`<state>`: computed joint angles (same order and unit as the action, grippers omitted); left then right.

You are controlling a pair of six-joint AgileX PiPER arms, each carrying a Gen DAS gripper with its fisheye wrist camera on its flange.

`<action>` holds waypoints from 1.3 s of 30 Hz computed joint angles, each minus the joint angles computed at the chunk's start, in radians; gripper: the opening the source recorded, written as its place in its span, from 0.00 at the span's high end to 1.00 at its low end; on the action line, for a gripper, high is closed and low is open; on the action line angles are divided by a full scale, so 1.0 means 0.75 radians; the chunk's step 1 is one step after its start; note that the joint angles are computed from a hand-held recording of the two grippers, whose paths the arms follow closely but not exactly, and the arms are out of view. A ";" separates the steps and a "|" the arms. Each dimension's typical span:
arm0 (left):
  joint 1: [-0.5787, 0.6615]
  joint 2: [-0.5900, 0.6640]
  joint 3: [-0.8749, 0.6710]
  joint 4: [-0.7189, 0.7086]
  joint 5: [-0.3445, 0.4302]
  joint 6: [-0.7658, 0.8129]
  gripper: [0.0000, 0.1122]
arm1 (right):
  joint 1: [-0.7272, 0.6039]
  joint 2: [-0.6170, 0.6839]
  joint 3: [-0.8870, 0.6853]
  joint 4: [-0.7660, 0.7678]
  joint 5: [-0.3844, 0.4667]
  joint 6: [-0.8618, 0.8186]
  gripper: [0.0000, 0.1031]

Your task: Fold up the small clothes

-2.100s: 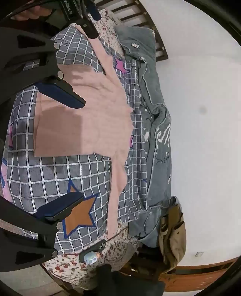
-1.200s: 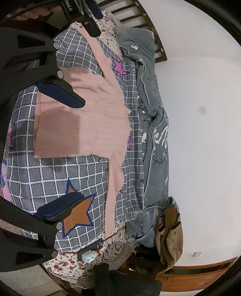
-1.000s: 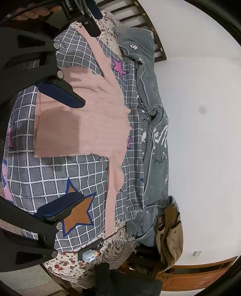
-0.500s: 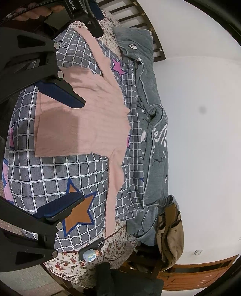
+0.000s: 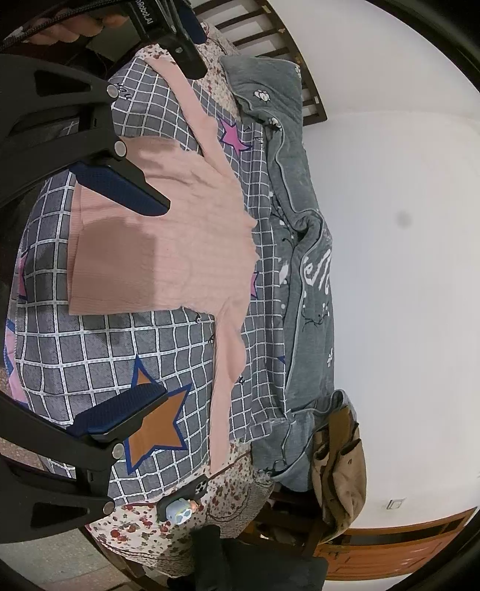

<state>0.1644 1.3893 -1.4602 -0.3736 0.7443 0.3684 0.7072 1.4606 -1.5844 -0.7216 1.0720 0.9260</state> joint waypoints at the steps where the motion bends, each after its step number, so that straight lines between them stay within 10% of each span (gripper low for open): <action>1: 0.001 0.001 -0.002 -0.002 0.004 0.000 0.08 | 0.002 0.000 0.001 -0.001 0.001 0.003 0.12; 39: -0.020 0.051 0.008 0.142 -0.089 -0.177 0.08 | 0.009 0.023 -0.018 -0.014 0.037 0.014 0.12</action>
